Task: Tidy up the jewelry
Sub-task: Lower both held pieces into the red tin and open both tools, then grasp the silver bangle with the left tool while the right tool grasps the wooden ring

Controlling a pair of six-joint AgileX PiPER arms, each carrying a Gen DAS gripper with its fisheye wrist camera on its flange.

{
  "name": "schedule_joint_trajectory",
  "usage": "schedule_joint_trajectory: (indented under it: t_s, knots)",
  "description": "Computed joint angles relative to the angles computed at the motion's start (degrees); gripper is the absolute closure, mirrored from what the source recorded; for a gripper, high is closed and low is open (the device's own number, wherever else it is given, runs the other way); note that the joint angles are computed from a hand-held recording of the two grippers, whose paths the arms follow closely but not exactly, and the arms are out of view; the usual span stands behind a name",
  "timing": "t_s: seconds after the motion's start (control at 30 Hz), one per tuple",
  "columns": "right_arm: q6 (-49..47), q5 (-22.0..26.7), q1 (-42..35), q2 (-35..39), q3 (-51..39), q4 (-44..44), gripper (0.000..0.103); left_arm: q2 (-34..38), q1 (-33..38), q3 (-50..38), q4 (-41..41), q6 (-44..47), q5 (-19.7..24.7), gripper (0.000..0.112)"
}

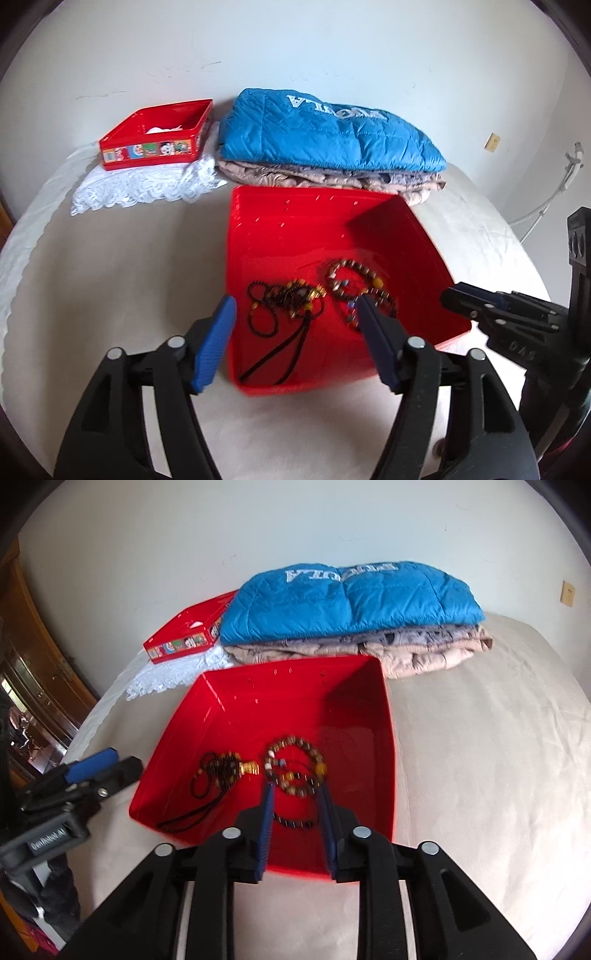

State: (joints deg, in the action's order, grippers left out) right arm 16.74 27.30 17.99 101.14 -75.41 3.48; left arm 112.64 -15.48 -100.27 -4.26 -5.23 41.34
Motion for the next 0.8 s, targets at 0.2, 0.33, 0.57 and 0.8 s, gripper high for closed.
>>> schedule_joint_trajectory:
  t_s: [0.2, 0.33, 0.57, 0.8]
  knots:
    - [-5.6, -1.39, -1.1, -4.59, 8.11, 7.09, 0.073, -6.12, 0.73, 10.17, 0.98, 0.93, -0.77, 0.041]
    - [-4.75, -4.68, -0.2, -9.68, 16.5, 7.0, 0.072, -12.13, 1.22, 20.42, 2.88, 0.47, -3.99, 0.041]
    - [1.27, -8.49, 2.64, -16.45, 27.17, 2.82, 0.067, -20.85, 2.43, 34.89, 2.3, 1.45, -9.23, 0.036]
    - [-4.48, -11.65, 4.09, -18.6, 35.23, 11.55, 0.063, -24.43, 2.4, 43.47, 1.83, 1.73, -11.57, 0.031]
